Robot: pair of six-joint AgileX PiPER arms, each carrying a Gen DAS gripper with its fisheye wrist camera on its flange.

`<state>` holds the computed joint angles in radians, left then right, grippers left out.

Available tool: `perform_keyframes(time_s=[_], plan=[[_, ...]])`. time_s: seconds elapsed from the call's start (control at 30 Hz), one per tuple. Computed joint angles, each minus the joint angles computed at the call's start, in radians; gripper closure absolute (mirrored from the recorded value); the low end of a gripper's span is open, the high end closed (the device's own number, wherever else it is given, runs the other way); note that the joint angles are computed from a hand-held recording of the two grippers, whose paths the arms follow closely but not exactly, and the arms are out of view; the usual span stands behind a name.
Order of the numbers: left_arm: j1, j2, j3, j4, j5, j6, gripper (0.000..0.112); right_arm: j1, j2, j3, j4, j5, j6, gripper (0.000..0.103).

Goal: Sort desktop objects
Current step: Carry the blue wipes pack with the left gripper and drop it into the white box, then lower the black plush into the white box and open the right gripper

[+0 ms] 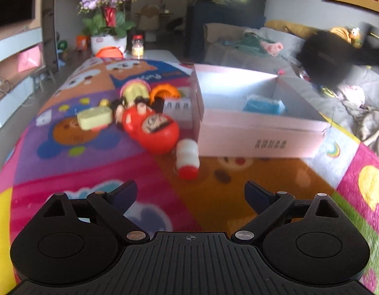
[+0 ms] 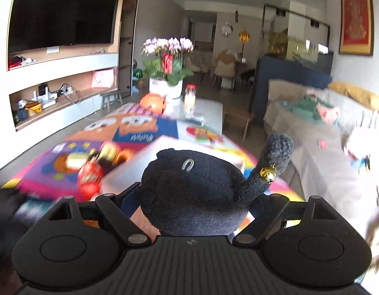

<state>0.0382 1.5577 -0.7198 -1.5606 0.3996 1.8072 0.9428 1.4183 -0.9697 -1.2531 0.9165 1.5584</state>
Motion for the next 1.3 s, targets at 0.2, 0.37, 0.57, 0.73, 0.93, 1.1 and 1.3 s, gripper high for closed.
perform_keyframes(time_s=[0.2,0.37,0.57,0.73,0.93,1.1,1.3], plan=[[0.023,0.025,0.014,-0.01,0.017,-0.005,0.013,-0.292,0.312,-0.347,0.249,-0.259,-0.178,0.017],[0.048,0.024,0.017,0.008,0.045,-0.028,0.013,-0.355,0.553,-0.641,0.477,-0.218,-0.471,0.017],[0.068,0.03,0.028,-0.041,0.082,0.02,0.012,-0.387,0.596,-0.732,0.626,-0.093,-0.685,0.017],[0.065,0.023,0.057,-0.095,0.09,0.092,0.012,-0.448,0.523,-0.617,0.733,-0.084,-0.735,0.017],[0.075,0.029,0.054,-0.09,0.104,0.081,0.011,-0.482,0.372,-0.449,0.855,-0.156,-0.906,0.015],[0.077,0.026,0.063,-0.111,0.108,0.103,0.01,-0.464,0.184,-0.291,0.765,-0.248,-0.752,0.002],[0.089,0.013,0.071,-0.139,0.102,0.125,0.01,-0.235,0.069,-0.16,0.388,-0.185,-0.388,0.006]])
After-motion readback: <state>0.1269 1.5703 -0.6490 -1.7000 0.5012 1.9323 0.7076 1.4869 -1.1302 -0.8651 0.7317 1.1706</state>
